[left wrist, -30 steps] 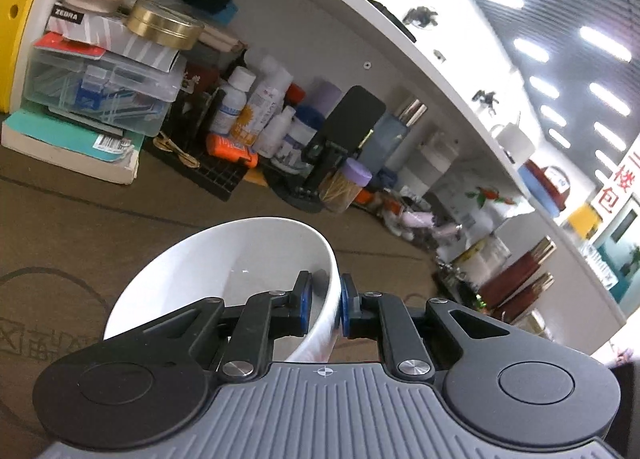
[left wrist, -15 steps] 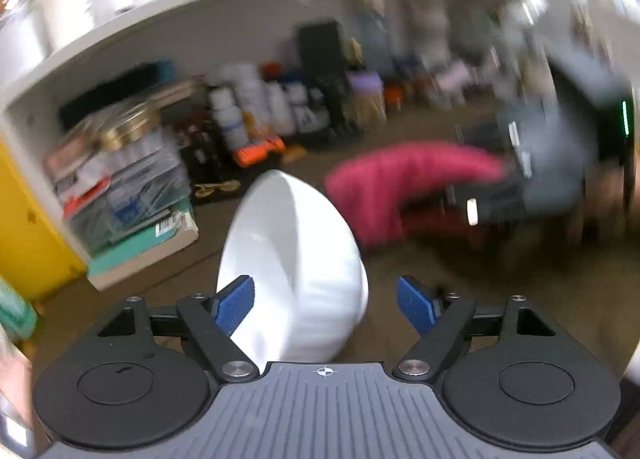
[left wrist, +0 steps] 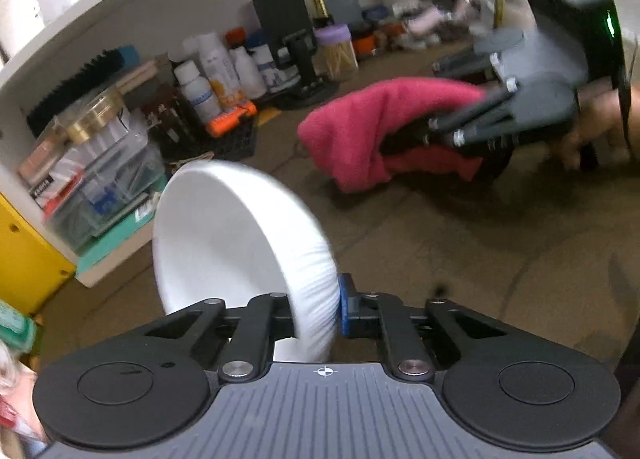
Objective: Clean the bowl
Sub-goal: 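Rub the pink towel around the bowl's base and outer wall, right gripper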
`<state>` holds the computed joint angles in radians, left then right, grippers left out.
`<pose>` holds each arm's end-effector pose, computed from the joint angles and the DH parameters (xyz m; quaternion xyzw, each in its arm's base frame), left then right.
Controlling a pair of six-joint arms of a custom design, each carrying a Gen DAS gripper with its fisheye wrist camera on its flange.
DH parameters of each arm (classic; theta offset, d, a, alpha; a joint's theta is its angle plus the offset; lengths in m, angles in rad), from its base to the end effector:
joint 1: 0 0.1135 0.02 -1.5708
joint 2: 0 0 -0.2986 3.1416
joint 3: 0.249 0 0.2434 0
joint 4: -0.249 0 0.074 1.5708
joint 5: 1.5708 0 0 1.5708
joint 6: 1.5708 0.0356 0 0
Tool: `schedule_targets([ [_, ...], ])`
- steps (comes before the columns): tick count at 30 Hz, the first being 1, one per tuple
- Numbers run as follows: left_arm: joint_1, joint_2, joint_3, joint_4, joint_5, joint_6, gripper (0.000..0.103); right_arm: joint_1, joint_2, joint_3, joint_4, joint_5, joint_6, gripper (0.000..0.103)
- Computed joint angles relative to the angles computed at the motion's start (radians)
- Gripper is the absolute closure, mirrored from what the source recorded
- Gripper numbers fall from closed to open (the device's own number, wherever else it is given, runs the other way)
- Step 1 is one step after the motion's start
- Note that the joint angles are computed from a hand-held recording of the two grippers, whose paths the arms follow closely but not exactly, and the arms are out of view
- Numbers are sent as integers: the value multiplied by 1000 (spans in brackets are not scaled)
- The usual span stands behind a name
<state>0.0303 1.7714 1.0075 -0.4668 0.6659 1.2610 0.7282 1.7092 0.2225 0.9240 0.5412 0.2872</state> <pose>0.3259 -0.0121 0.1901 0.5828 0.7287 -0.1610 0.3216 0.1833 0.1388 0.1235 -0.0586 0.8516 0.0217 0.5205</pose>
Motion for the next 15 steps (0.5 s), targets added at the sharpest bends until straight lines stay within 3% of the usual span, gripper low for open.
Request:
schedule_targets([
  [3,12,47,83,-152,93,-18,90,28,-20,-14,1,-16,-46,77],
  [8,17,96,121,-242,244,-103,90,136,-98,45,-238,52,-93,77],
  [11,-1,92,84,-133,279,-267,90,243,-128,99,-413,112,-70,77],
  [15,-34,75,41,-16,274,-394,91,399,-116,155,-508,188,-55,78],
])
